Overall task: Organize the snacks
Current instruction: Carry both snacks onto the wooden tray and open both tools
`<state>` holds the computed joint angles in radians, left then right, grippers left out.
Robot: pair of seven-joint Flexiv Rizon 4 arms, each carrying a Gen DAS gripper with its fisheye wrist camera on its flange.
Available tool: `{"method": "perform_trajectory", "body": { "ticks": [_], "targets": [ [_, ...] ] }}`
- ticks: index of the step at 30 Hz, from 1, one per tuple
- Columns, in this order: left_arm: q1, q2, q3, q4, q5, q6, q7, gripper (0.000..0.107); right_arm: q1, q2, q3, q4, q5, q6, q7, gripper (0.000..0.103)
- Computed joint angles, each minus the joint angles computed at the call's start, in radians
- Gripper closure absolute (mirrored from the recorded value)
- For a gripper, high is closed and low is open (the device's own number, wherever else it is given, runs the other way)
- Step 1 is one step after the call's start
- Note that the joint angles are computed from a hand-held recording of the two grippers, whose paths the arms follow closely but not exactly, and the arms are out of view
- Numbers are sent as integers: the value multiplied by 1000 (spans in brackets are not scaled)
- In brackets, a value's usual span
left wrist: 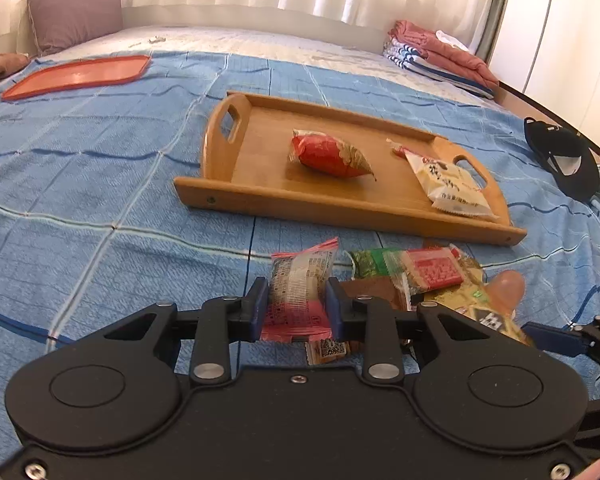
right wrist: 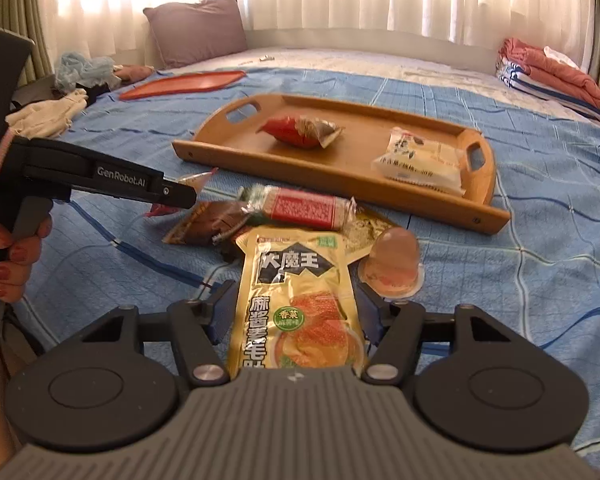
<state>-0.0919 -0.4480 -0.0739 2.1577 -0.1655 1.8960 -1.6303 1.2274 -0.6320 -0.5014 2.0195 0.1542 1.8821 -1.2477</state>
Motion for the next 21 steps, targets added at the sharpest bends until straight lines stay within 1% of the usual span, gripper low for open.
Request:
{"method": "perform_trajectory", "body": {
  "ticks": [4, 9, 12, 14, 16, 18, 19, 21],
  "targets": [
    [-7, 25, 11, 4, -6, 4, -3, 78, 6, 37, -10, 13, 12, 12, -11, 38],
    [-17, 55, 27, -22, -23, -36, 11, 78, 1, 73, -32, -3, 18, -3, -6, 38],
    [38, 67, -23, -49, -11, -57, 13, 78, 1, 76, -66, -29, 20, -19, 15, 38],
    [45, 68, -26, -78, -11, -78, 21, 78, 3, 76, -96, -50, 9, -38, 32, 38],
    [32, 64, -11, -118, -22, -109, 32, 78, -5, 68, -123, -77, -10, -54, 56, 38],
    [4, 51, 20, -166, -41, -142, 38, 78, -23, 60, -137, -108, -36, -74, 82, 38],
    [-8, 42, 33, -192, -49, -160, 40, 78, -37, 55, -140, -128, -51, -88, 99, 38],
    [-46, 17, 77, -250, -60, -202, 41, 78, -85, 45, -120, -175, -86, -120, 133, 38]
  ]
}}
